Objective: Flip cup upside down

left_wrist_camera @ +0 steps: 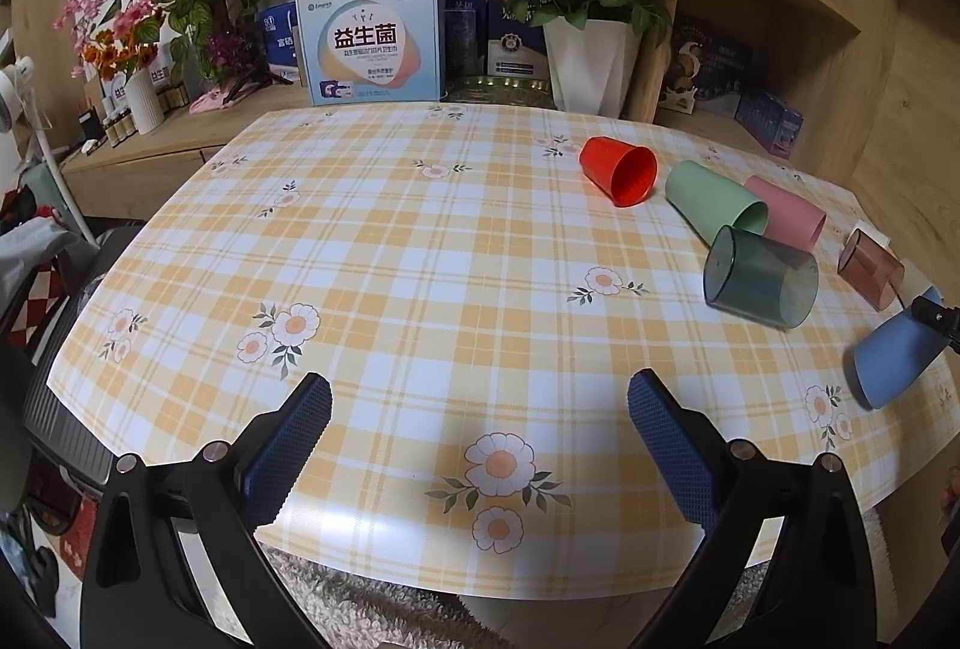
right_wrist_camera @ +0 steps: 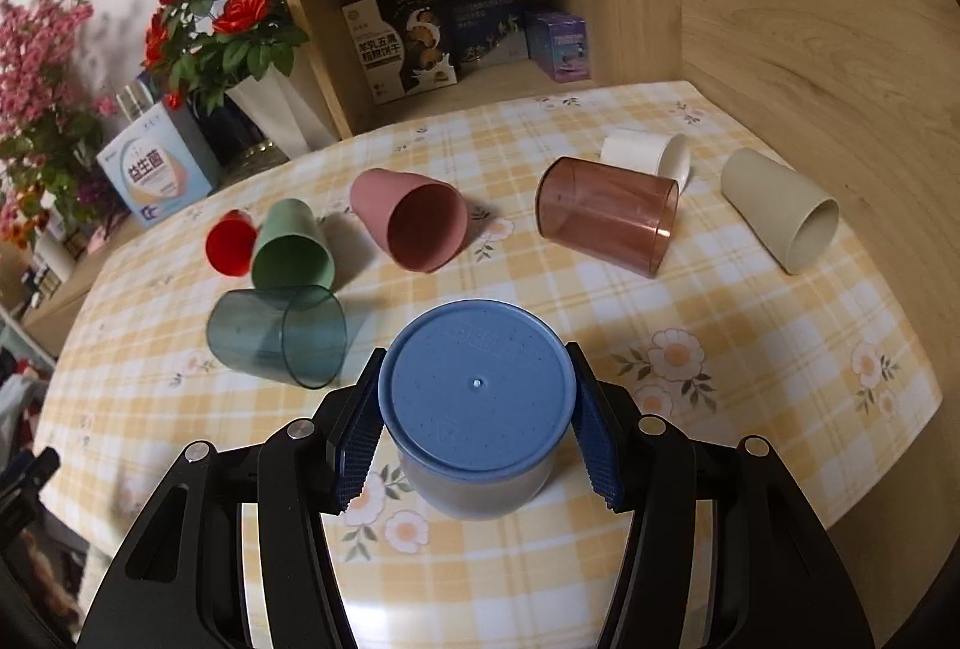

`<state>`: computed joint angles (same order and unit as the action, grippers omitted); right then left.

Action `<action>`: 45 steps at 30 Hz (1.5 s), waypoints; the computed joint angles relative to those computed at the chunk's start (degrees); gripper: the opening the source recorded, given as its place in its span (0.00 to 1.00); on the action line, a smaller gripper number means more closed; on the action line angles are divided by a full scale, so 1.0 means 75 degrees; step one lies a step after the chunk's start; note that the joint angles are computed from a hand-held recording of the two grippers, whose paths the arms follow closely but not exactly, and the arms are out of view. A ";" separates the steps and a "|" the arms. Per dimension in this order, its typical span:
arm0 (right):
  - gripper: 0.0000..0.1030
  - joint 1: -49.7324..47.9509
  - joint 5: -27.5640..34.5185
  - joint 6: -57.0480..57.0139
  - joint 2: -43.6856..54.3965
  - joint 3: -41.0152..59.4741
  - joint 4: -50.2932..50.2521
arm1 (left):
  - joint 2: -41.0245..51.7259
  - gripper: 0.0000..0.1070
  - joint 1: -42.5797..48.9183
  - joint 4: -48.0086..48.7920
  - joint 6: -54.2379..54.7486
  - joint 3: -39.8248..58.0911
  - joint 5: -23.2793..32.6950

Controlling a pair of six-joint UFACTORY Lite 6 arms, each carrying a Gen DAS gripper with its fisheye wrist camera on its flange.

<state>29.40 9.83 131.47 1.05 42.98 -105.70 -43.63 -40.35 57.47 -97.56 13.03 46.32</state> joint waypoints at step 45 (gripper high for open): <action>0.84 0.3850 0.4599 -0.7008 -0.3036 0.1820 0.6743 | 0.0072 0.90 -0.4658 0.0155 0.1295 0.4069 0.5302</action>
